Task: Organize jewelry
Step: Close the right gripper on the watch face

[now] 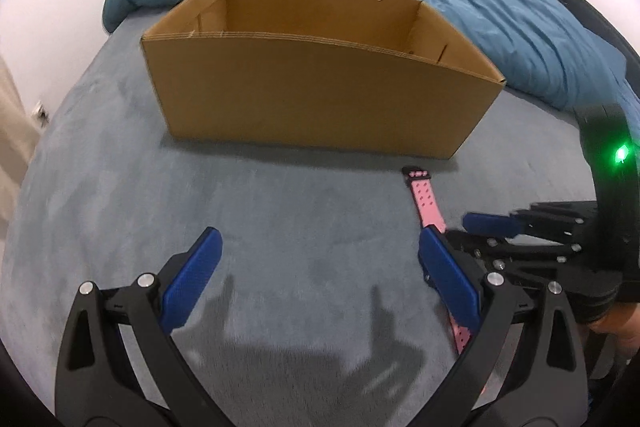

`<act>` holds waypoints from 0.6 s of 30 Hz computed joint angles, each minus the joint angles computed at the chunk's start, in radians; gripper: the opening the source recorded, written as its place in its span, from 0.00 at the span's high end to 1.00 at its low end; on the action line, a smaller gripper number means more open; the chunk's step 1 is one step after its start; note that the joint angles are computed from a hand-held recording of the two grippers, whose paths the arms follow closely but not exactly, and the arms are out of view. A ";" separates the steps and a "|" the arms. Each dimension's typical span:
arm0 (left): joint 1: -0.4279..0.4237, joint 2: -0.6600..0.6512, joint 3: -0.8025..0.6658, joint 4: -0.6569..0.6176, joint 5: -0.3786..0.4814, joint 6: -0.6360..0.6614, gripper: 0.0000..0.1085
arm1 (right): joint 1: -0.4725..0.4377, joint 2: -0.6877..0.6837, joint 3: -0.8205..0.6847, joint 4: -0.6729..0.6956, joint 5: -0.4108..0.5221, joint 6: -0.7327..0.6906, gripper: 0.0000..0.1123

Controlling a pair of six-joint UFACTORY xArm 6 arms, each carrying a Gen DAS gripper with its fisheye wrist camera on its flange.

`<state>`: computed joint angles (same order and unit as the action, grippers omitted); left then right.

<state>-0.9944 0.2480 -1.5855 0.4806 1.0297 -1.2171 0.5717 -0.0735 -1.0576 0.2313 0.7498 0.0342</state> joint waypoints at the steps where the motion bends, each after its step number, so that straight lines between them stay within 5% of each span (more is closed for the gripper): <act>1: -0.002 -0.006 0.011 -0.003 0.001 -0.008 0.13 | -0.002 0.002 0.001 0.012 -0.006 -0.013 0.83; 3: -0.005 -0.021 0.037 -0.006 0.002 -0.014 0.13 | 0.004 0.008 -0.001 -0.002 0.013 -0.014 0.90; 18: -0.014 -0.057 0.100 -0.012 -0.015 -0.035 0.13 | -0.038 -0.080 0.098 -0.089 0.003 0.111 0.99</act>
